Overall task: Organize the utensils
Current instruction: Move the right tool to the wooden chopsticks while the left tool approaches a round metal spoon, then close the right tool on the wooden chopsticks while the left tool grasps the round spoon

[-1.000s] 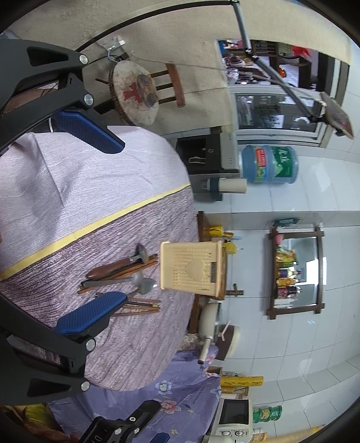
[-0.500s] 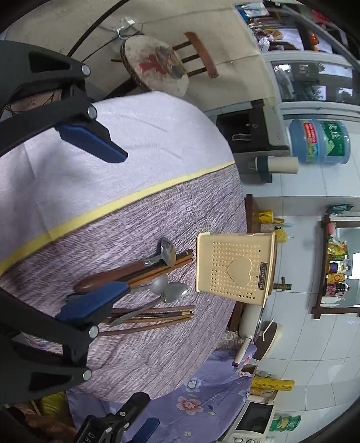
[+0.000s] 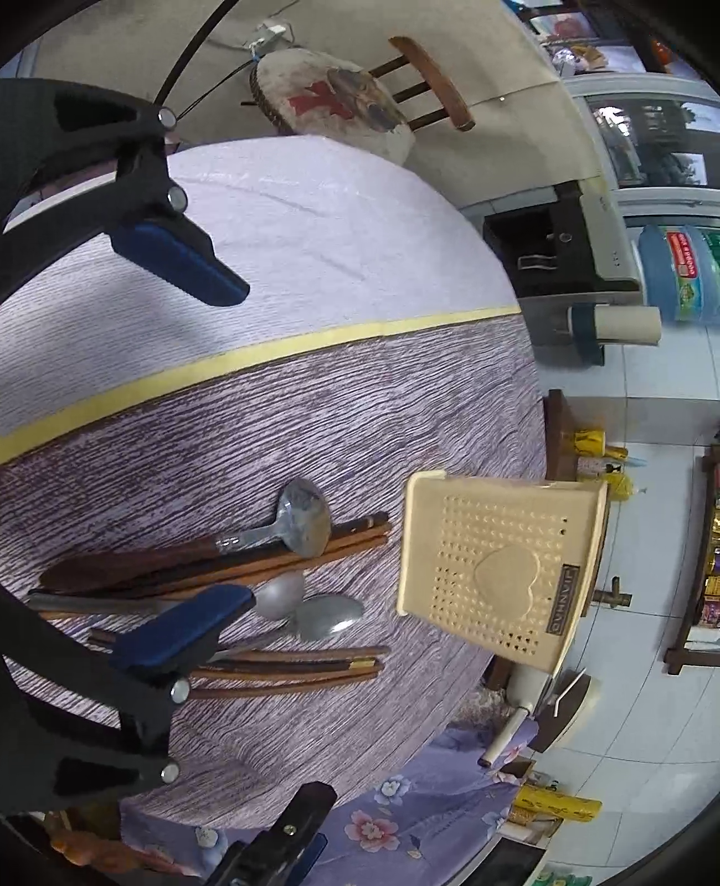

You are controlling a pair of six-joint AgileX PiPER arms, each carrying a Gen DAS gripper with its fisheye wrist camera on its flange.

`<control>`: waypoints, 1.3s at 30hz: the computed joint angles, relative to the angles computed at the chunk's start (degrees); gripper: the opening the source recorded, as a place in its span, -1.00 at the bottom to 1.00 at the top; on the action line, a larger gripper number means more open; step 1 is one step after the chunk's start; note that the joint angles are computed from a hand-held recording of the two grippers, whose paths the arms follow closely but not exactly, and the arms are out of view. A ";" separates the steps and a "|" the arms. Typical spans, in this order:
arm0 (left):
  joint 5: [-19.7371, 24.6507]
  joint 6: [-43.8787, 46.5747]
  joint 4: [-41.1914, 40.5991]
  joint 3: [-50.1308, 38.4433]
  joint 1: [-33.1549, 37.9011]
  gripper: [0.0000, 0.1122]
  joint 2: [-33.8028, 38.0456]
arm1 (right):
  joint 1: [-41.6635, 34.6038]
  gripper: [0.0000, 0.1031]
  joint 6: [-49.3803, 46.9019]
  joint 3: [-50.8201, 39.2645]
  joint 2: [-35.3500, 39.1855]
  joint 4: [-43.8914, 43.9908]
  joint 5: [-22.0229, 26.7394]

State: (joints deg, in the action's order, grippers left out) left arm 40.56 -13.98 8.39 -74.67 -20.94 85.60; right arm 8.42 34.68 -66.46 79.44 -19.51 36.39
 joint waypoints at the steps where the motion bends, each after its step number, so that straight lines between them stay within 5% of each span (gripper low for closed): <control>1: 0.18 -0.83 0.92 -0.40 -0.22 0.76 0.15 | -0.37 0.89 -0.98 -1.46 1.21 0.54 1.16; 8: 0.33 -1.60 2.80 -4.10 -1.33 0.76 2.91 | -3.30 0.89 -9.55 -6.26 6.75 8.02 0.00; 12: -0.42 -1.80 3.82 -4.35 -2.36 0.76 4.03 | -3.69 0.89 -10.09 -11.92 12.73 8.23 3.96; 17: 0.65 -2.27 6.11 -4.64 -4.06 0.73 4.73 | -4.38 0.43 -8.03 -17.35 17.70 6.64 9.05; 23: 1.79 -1.21 5.44 -5.09 -4.66 0.40 5.61 | -6.74 -0.05 -12.22 -21.47 21.52 14.24 11.65; 28: 2.84 0.84 2.34 -5.67 -3.98 0.20 6.35 | -6.22 -0.20 -13.75 -23.79 23.52 16.23 13.20; 34: 4.22 1.77 1.34 -6.12 -3.67 0.00 7.14 | -5.47 -0.62 -12.51 -27.73 26.36 14.96 16.66; 39: 5.21 3.87 -2.22 -6.54 -2.68 -0.05 7.34 | -7.46 -0.65 -16.05 -31.98 29.18 19.66 19.71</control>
State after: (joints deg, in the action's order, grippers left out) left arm 45.78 -10.11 6.17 -81.21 -23.62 92.94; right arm 0.95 18.63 -98.44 108.62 0.16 56.11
